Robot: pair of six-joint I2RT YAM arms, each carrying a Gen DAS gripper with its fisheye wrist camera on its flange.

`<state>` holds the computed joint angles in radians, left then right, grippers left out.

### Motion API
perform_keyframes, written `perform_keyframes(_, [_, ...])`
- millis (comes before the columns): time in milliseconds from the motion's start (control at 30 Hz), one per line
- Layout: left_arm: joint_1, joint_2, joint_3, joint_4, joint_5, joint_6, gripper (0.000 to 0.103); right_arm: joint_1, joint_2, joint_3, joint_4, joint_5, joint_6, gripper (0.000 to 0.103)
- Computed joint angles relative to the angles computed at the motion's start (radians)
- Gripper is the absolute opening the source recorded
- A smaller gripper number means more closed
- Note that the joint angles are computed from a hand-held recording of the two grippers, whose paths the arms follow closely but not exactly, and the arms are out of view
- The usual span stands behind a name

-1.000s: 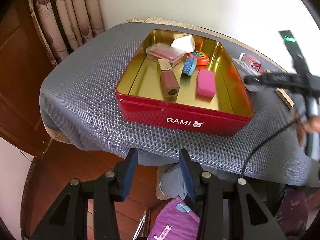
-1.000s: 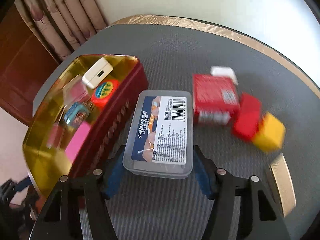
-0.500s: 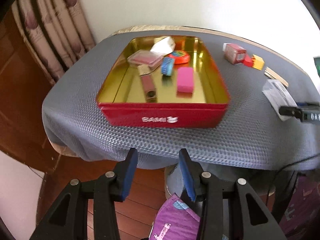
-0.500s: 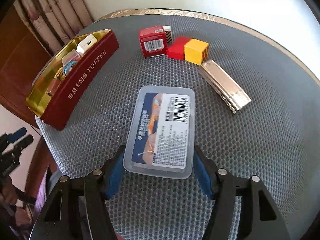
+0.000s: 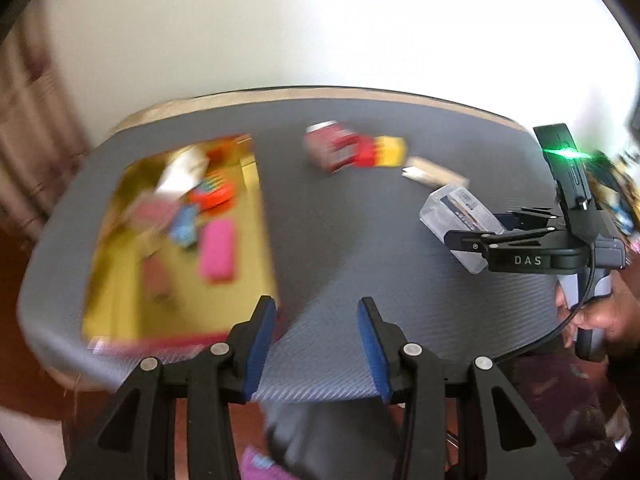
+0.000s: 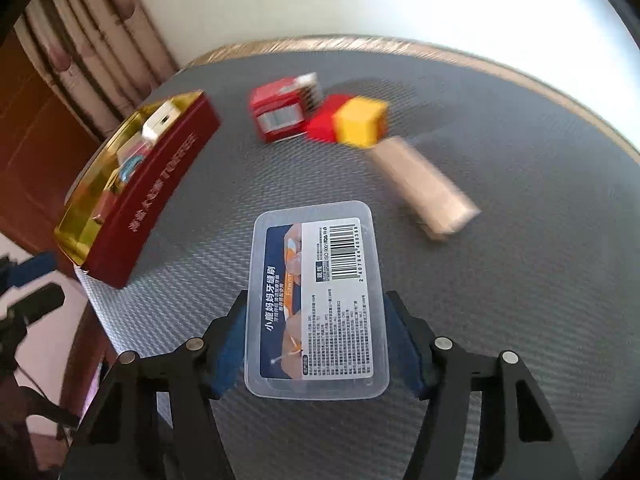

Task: Organize rigid objects
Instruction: 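Grasp the silver ribbed bar with the left gripper while the right gripper holds the toothbrush box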

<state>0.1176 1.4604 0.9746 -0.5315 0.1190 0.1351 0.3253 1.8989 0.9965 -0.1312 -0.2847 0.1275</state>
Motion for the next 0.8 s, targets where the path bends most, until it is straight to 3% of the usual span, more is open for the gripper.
perform_keyframes(133, [-0.093, 0.098, 0.099, 0.042, 0.022, 0.100, 0.043, -0.136, -0.073, -0.088, 0.028, 0.081, -0.060, 0.060])
perform_keyframes(200, [-0.142, 0.164, 0.154, 0.075, 0.026, 0.159, 0.043, -0.220, -0.067, -0.104, 0.037, 0.064, -0.079, 0.060])
perform_keyframes(267, [-0.167, 0.279, 0.284, -0.006, 0.055, 0.148, 0.043, -0.299, -0.047, -0.110, 0.048, 0.045, -0.091, 0.060])
perform_keyframes(400, [-0.175, 0.568, 0.662, -0.280, 0.203, -0.066, 0.043, -0.398, -0.007, -0.117, 0.081, -0.011, -0.116, 0.060])
perform_keyframes(500, [-0.171, 0.722, 0.876, -0.381, 0.332, -0.275, 0.043, -0.430, 0.031, -0.130, 0.119, -0.059, -0.126, 0.060])
perform_keyframes(567, [-0.187, 0.795, 0.990, -0.409, 0.326, -0.387, 0.043, -0.439, 0.031, -0.153, 0.155, -0.072, -0.136, 0.061])
perform_keyframes(733, [-0.230, 1.076, 1.430, -0.632, 0.272, -0.580, 0.043, -0.461, 0.029, -0.178, 0.198, -0.118, -0.158, 0.061])
perform_keyframes(800, [-0.245, 1.130, 1.513, -0.669, 0.233, -0.629, 0.043, -0.479, 0.026, -0.198, 0.223, -0.147, -0.170, 0.061])
